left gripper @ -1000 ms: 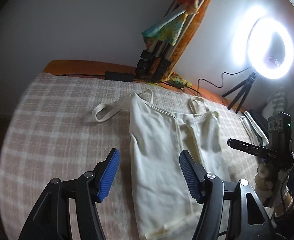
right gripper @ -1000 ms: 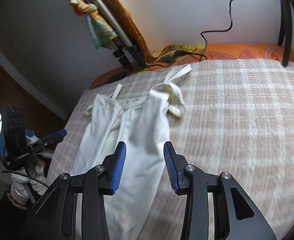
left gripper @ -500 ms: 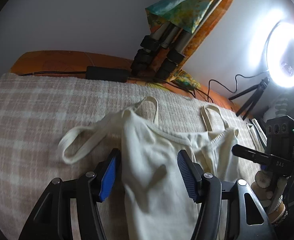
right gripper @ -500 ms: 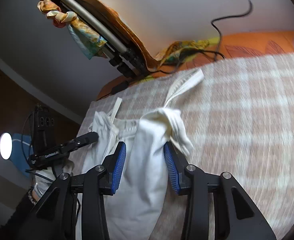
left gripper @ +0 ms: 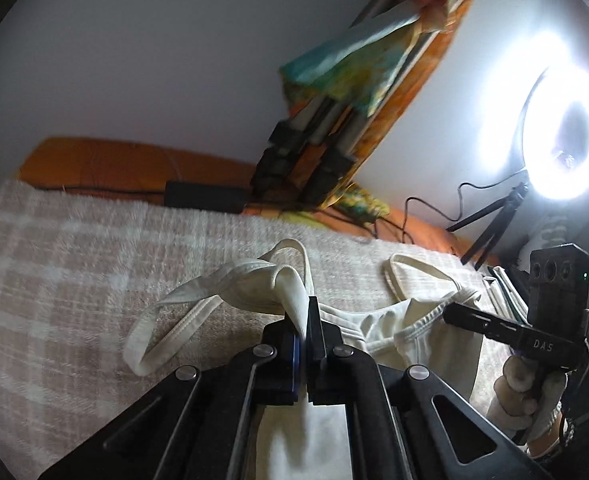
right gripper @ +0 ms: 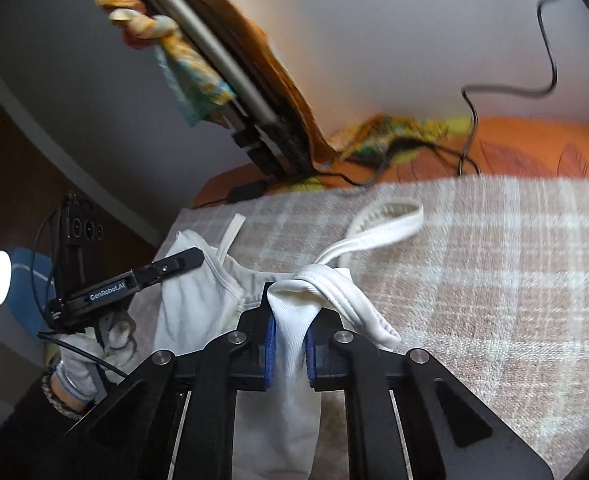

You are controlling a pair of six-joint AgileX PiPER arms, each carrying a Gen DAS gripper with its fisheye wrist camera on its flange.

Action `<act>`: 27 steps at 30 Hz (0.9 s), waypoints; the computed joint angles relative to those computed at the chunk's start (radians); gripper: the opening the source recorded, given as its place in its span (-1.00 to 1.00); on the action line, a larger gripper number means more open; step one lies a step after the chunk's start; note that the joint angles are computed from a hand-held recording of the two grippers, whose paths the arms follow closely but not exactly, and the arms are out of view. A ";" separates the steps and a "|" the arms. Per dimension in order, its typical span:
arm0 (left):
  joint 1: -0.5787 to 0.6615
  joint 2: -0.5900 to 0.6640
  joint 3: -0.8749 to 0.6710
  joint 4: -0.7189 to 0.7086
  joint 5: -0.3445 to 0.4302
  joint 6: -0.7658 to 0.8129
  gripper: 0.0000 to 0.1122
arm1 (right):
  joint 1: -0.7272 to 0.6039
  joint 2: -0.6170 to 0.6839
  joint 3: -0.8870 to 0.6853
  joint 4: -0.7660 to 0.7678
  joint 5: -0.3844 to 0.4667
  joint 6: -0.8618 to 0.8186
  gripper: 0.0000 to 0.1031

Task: Fold small clothes
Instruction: 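Grasp the straps with the right gripper while the left grasps the camisole's neckline, then fold the straps over onto the folded hem with both grippers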

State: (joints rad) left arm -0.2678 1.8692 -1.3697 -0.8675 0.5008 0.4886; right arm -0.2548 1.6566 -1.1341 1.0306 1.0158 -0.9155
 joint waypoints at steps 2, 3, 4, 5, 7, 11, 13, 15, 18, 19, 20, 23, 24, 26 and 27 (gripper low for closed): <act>-0.002 -0.037 0.031 -0.005 -0.011 0.014 -1.00 | -0.001 -0.040 0.012 -0.001 -0.003 -0.003 -0.81; -0.002 -0.056 0.046 -0.005 -0.013 0.017 -1.00 | -0.003 -0.056 0.014 -0.003 0.000 -0.002 -0.81; -0.004 -0.080 0.064 -0.003 -0.015 0.018 -1.00 | -0.006 -0.074 0.017 -0.009 0.006 0.000 -0.81; -0.003 -0.104 0.084 -0.007 -0.016 0.021 -1.00 | -0.010 -0.099 0.022 -0.017 0.014 0.001 -0.81; -0.004 -0.158 0.133 -0.019 -0.016 0.033 -1.00 | -0.021 -0.152 0.034 -0.037 0.035 0.012 -0.81; -0.027 -0.276 0.229 0.026 -0.026 -0.007 -1.00 | -0.039 -0.248 0.060 -0.067 0.075 0.041 -0.81; -0.040 -0.349 0.281 0.069 -0.025 -0.047 -1.00 | -0.046 -0.301 0.077 -0.084 0.095 0.060 -0.81; -0.058 -0.411 0.322 0.116 -0.029 -0.099 -1.00 | -0.059 -0.366 0.108 -0.095 0.125 0.066 -0.81; -0.089 -0.523 0.405 0.180 -0.033 -0.178 -1.00 | -0.054 -0.462 0.160 -0.135 0.143 0.091 -0.81; -0.097 -0.554 0.432 0.192 -0.030 -0.196 -1.00 | -0.040 -0.489 0.178 -0.153 0.140 0.106 -0.81; -0.108 -0.586 0.458 0.216 -0.030 -0.228 -1.00 | -0.032 -0.523 0.199 -0.172 0.144 0.118 -0.81; -0.152 -0.665 0.519 0.311 -0.026 -0.344 -1.00 | -0.040 -0.629 0.267 -0.206 0.162 0.122 -0.81; -0.177 -0.684 0.535 0.368 -0.029 -0.408 -1.00 | -0.058 -0.661 0.290 -0.205 0.183 0.114 -0.81; -0.236 -0.726 0.569 0.499 -0.027 -0.549 -1.00 | -0.064 -0.708 0.334 -0.217 0.188 0.120 -0.81; -0.274 -0.742 0.582 0.589 -0.022 -0.638 -1.00 | -0.052 -0.733 0.360 -0.231 0.176 0.129 -0.81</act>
State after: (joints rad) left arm -0.5423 1.1273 -0.7881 -0.2782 0.4785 -0.1495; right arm -0.3069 0.9234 -0.7745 0.7995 1.1915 -0.7863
